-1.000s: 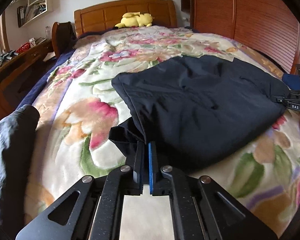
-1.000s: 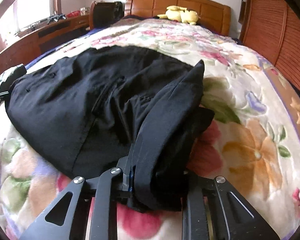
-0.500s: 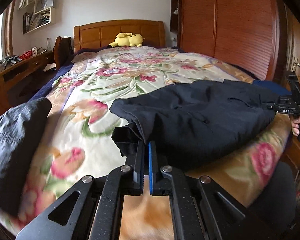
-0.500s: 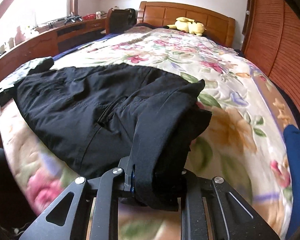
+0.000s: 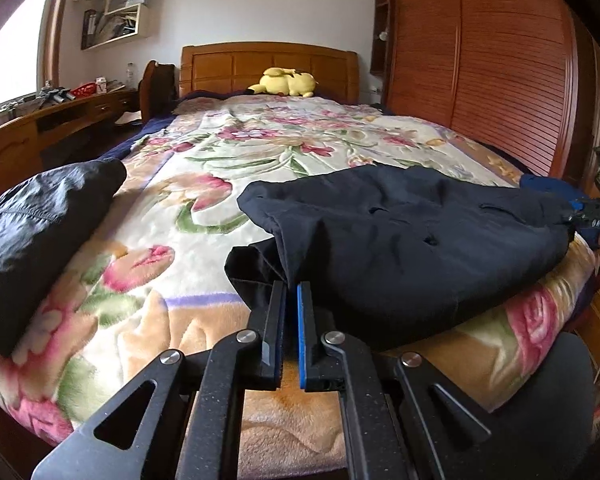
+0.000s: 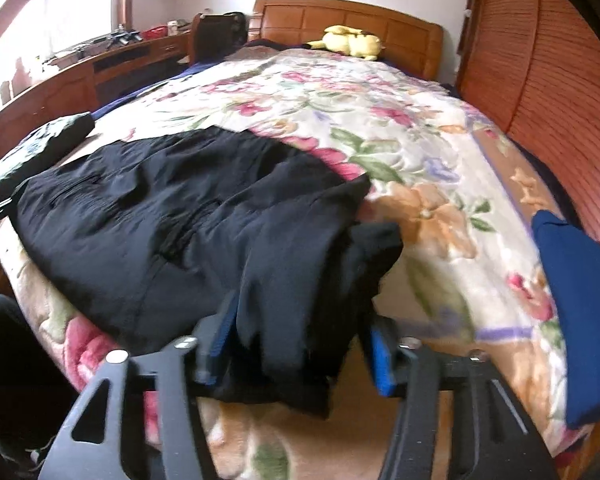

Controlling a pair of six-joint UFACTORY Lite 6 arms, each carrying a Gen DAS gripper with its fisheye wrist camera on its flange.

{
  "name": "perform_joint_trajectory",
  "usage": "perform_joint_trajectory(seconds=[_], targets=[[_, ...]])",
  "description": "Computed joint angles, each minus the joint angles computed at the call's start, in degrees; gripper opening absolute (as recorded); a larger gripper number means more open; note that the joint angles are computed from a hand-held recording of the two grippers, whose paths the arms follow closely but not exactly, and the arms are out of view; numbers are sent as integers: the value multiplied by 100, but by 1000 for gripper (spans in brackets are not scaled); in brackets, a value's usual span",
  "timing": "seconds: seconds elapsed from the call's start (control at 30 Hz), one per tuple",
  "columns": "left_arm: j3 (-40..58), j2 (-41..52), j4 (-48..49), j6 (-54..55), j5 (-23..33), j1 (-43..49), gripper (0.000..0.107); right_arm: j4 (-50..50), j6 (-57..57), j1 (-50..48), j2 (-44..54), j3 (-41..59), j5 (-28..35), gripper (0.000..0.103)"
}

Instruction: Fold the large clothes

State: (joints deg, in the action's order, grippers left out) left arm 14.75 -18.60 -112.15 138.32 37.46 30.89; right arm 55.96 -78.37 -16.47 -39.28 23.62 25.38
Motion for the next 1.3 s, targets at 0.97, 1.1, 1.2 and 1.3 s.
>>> perform_joint_trajectory(seconds=[0.97, 1.1, 1.2, 1.3], targets=[[-76, 865, -1870, 1399, 551, -282, 22, -4241, 5428, 3716, 7741, 7242, -770, 68], [-33, 909, -1851, 1345, 557, -290, 22, -5662, 6690, 3865, 8605, 8394, -335, 39], [-29, 916, -1929, 1408, 536, -321, 22, -6414, 7251, 3922, 9202, 9257, -21, 17], [24, 987, -1993, 1416, 514, -360, 22, -6609, 7449, 3955, 9946, 10405, 434, 13]])
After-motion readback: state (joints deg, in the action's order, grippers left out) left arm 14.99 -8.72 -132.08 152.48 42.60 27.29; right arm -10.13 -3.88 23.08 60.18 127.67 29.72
